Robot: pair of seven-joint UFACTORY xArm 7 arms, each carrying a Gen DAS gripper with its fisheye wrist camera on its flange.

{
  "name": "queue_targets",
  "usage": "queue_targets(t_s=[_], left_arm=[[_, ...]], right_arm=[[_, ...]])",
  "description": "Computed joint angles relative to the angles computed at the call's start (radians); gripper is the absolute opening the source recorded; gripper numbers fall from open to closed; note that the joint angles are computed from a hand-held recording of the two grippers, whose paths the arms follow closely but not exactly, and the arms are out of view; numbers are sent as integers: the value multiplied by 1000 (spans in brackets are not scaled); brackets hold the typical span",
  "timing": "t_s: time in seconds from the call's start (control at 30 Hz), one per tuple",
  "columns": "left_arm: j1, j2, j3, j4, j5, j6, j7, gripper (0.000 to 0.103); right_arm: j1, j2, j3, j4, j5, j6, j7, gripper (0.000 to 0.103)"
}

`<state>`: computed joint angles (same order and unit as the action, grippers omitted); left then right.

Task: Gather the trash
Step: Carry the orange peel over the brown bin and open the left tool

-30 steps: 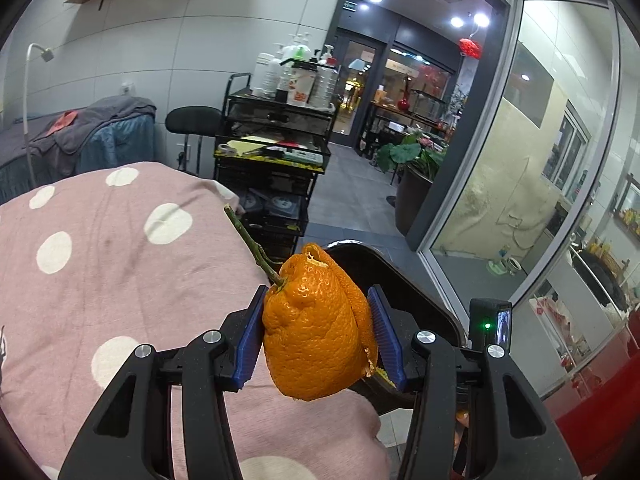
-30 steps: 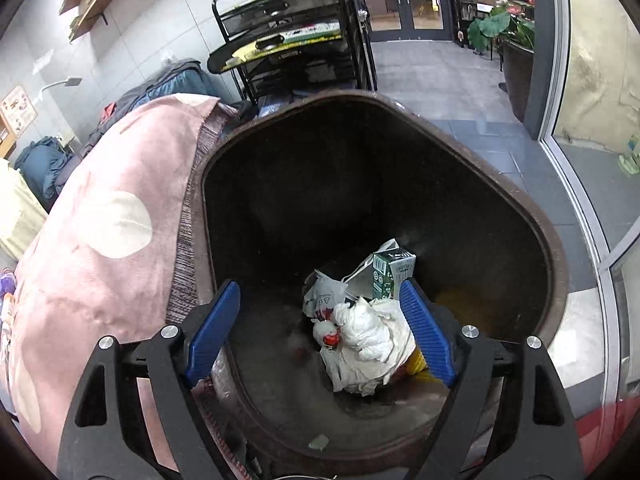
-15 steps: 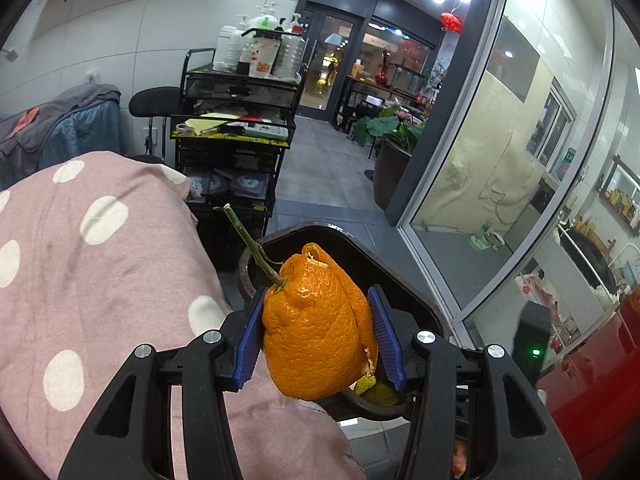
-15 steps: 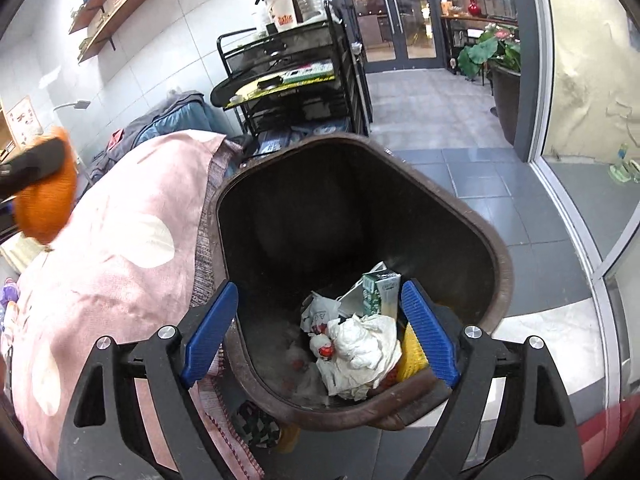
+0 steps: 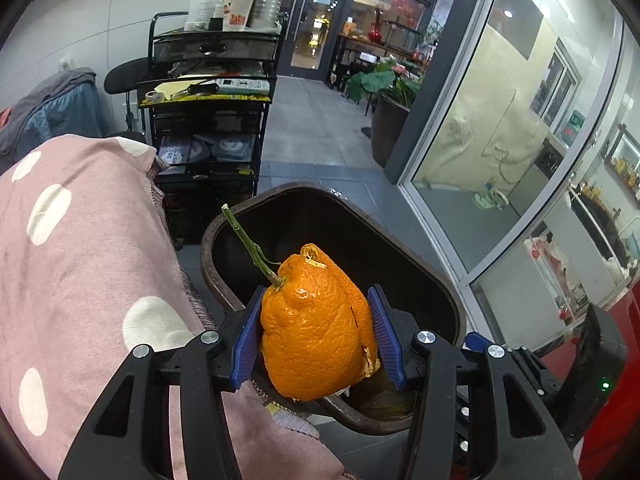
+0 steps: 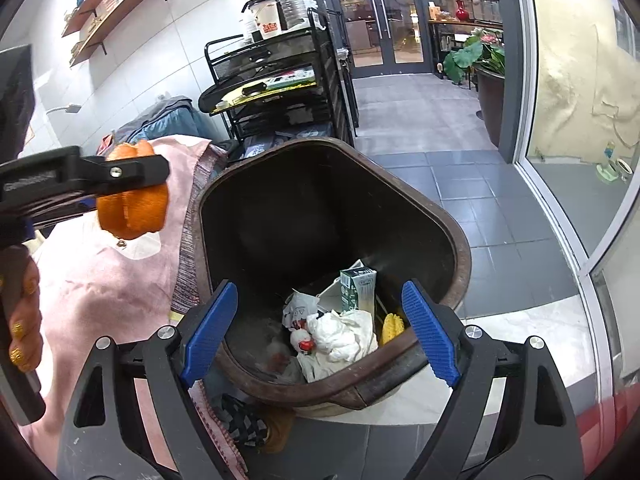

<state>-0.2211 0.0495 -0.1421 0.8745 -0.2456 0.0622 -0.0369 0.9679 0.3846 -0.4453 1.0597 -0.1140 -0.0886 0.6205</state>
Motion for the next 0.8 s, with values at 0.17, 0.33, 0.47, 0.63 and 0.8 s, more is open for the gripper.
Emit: queue_targets(t_s=[0.17, 0.33, 0.47, 0.63, 0.8], left_arm=[[-1, 44, 7, 48, 40, 46, -29, 59], [-13, 61, 12, 70, 105, 60, -53, 81], [-16, 60, 15, 64, 149, 40, -93, 89], [16, 12, -31, 3, 5, -26, -12, 93], [8, -91, -36, -126, -70, -155, 4, 97]], right_arm=[[11, -1, -16, -9, -10, 14, 9, 84], [-2, -4, -8, -16, -22, 14, 23, 84], [-5, -7, -9, -19, -32, 13, 33, 84], [4, -7, -20, -20, -40, 10, 44, 84], [12, -8, -24, -19, -38, 3, 40, 85]])
